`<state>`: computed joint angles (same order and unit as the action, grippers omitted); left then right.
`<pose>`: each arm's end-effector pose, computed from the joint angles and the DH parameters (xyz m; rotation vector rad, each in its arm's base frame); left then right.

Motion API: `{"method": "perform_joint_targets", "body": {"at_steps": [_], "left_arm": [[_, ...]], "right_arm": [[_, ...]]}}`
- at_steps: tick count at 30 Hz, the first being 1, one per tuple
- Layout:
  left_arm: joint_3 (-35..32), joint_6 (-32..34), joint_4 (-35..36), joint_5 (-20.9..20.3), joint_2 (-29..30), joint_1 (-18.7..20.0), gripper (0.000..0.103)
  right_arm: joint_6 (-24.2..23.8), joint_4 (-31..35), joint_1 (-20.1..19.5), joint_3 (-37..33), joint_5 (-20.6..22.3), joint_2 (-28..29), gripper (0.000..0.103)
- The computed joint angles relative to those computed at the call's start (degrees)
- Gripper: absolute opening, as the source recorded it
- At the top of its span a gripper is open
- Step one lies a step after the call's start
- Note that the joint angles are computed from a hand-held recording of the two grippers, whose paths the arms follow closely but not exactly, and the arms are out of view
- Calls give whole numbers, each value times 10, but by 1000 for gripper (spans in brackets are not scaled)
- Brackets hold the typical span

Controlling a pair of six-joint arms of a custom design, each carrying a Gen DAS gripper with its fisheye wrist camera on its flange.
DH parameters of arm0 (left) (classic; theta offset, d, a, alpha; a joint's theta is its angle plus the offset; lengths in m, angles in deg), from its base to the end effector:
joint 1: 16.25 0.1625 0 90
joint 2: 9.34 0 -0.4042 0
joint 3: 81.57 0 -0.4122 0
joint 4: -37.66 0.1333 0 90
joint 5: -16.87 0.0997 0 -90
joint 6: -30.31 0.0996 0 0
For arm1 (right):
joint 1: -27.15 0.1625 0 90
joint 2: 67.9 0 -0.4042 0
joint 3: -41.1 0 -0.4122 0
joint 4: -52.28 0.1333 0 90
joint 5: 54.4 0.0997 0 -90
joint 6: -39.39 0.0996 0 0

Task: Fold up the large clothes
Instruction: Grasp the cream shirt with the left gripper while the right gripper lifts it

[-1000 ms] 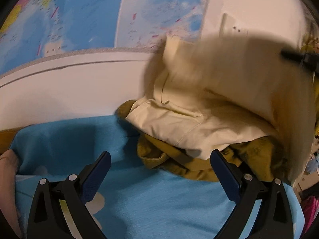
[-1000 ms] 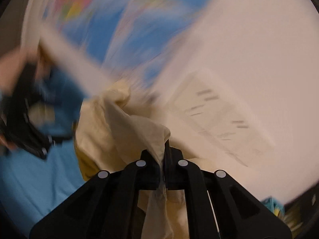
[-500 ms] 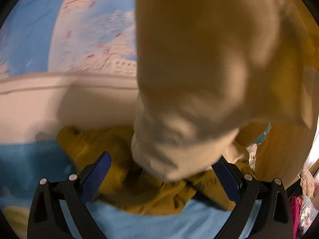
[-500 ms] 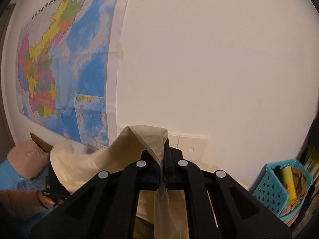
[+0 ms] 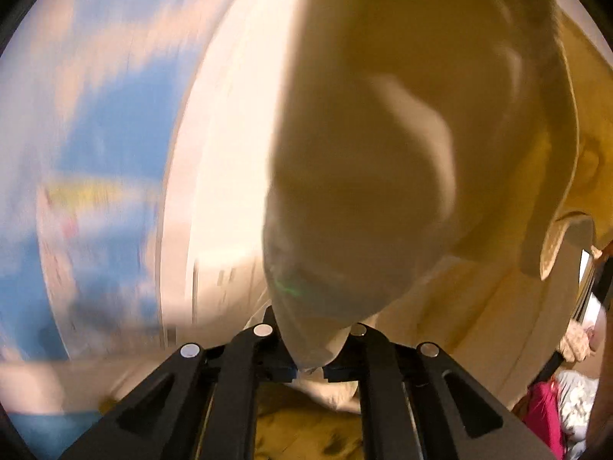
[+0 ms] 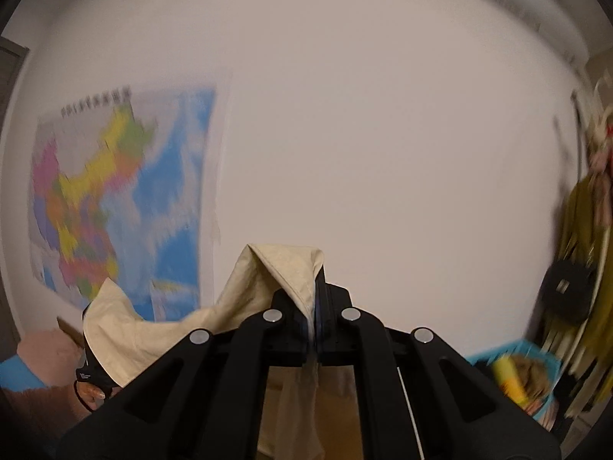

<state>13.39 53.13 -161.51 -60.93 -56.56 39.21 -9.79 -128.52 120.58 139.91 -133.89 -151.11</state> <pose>-0.2612 -0.6517 0.1951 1.1118 2.3792 -1.5775 0.1850 -0.5549 0.5244 1.1362 -1.9399 1.6713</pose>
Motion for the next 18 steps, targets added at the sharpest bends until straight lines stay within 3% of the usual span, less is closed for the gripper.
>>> {"method": "perform_joint_targets", "body": {"at_steps": [3,7,12,16,18], "left_arm": [[47,16,-54,10,-45,-36,7],[136,58,-132,85,-123,-106,7],[245,119,-221,237,-200,-201,7],[331,196,-302,424,-246,-300,7],[369,191,-308,499,-263,-337,7]], "right_arm": [[9,8,11,32,23,-60,3],[25,54,14,73,50,-129,3],[18,148,-14,151,138,-214,3],[-14,259,-48,198,218,-266,3],[-29,326,-64,214,256,-285,3]]}}
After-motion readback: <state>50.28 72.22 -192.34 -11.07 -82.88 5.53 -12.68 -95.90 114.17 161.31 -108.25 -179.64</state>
